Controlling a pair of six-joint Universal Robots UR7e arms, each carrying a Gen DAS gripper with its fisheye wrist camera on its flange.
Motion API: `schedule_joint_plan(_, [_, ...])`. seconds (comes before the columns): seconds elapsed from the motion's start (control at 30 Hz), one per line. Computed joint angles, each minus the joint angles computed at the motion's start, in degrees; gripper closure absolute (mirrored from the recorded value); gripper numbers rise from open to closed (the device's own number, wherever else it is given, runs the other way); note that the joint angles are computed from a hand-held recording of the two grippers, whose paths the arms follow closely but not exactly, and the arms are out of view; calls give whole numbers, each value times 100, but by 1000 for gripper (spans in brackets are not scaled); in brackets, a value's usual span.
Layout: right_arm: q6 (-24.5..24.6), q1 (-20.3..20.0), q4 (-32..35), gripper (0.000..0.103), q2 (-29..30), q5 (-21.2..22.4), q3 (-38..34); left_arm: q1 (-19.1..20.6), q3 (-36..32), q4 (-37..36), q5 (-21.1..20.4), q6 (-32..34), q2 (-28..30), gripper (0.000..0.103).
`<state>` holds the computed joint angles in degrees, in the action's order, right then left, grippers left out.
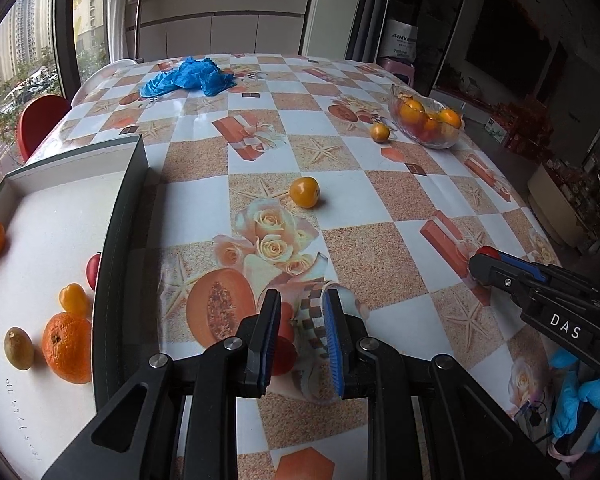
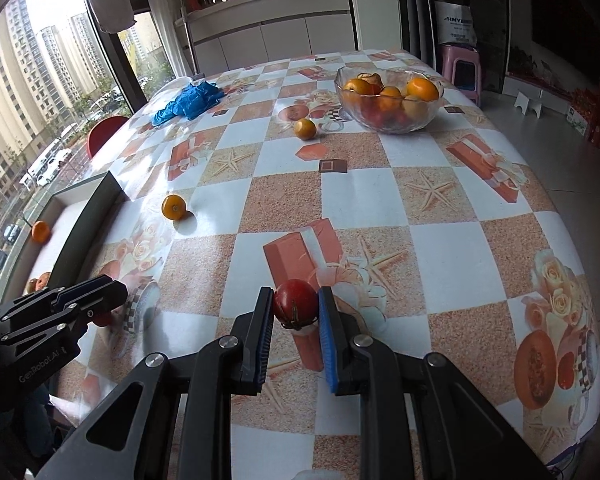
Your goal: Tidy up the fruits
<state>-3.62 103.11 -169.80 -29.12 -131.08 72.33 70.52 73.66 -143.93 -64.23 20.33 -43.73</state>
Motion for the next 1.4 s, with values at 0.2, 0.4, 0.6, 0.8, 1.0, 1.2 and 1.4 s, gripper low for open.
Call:
schedule_joint_plan(0.2, [-63,88,66,79,77,-53,-164,-21,76,-83,-168,63,-184,80])
schedule_joint_plan(0.4, [4,111,45,79,63,-58,-127,-75,-428,241,45,151,100,79])
schedule_joint_plan(0.6, [130,65,-78,79,-65,-35,69,-106,-1461,993,160,-19,745,47])
schedule_joint_plan(0.8, [149,4,-180,79,-156,39,218,-70,-2013,908,267,-108,1137,28])
schedule_joint_plan(1.0, [149,-56,-227,79,-186,183,272,-9,-2133,1324,55,-321,991,28])
schedule_joint_plan(1.2, [28,-63,-244,79,-142,319,262,-103,-744,759,596,96,264,28])
schedule_joint_plan(1.4, [-1,-12,-256,79,-135,353,302,-85,-463,713,775,40,169,28])
